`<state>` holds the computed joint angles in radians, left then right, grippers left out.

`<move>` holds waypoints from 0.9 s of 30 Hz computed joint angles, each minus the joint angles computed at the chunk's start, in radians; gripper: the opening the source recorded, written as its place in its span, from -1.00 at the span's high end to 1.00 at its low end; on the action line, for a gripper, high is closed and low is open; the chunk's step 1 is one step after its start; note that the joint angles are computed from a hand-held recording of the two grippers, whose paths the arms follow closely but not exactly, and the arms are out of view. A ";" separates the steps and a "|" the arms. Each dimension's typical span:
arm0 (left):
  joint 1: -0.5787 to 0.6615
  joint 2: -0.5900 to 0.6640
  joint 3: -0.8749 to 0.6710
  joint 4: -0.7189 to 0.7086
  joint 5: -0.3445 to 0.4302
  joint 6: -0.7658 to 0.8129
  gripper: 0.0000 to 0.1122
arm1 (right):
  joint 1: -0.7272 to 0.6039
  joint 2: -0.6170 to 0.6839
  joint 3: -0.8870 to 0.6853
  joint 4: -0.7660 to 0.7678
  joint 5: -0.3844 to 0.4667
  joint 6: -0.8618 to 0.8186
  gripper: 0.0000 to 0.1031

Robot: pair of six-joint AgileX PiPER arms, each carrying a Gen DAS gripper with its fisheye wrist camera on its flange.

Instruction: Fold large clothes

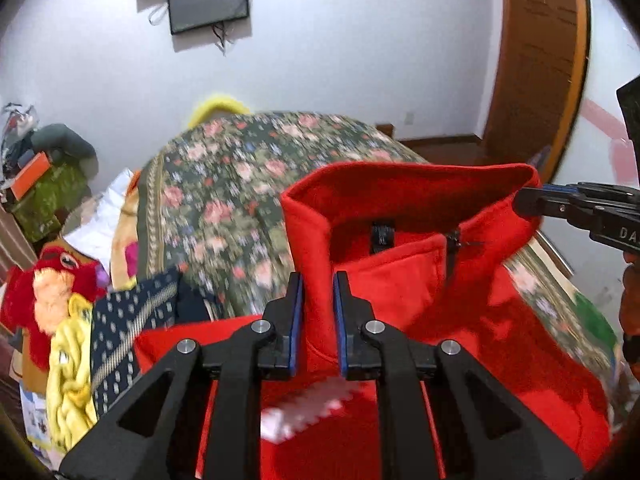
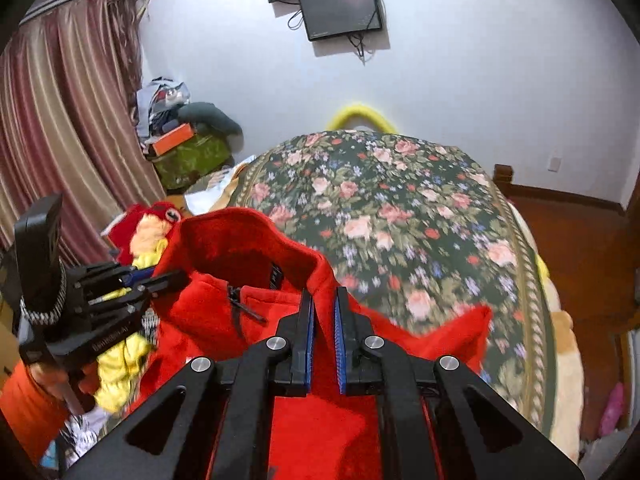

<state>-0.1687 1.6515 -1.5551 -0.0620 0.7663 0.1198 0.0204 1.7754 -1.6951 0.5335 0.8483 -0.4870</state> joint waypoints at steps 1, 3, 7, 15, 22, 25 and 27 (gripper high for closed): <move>0.001 -0.024 0.023 -0.015 0.016 0.012 0.67 | -0.001 -0.049 0.059 -0.012 0.003 -0.009 0.88; 0.010 -0.097 0.091 -0.041 0.040 0.036 0.47 | -0.023 -0.128 0.147 0.019 0.050 -0.047 0.88; 0.000 -0.255 0.223 0.053 0.016 -0.007 0.07 | -0.098 -0.221 0.231 0.127 0.182 -0.124 0.87; 0.013 -0.404 0.304 0.224 0.013 -0.116 -0.23 | -0.164 -0.395 0.315 0.091 0.211 -0.146 0.87; 0.050 -0.394 0.393 0.268 -0.005 -0.164 -0.30 | -0.182 -0.388 0.309 -0.016 0.192 -0.093 0.87; 0.073 -0.362 0.455 0.319 -0.042 -0.208 -0.32 | -0.160 -0.350 0.338 -0.085 0.132 -0.057 0.87; 0.114 -0.328 0.487 0.310 -0.086 -0.199 -0.32 | -0.137 -0.317 0.354 -0.130 0.088 -0.029 0.87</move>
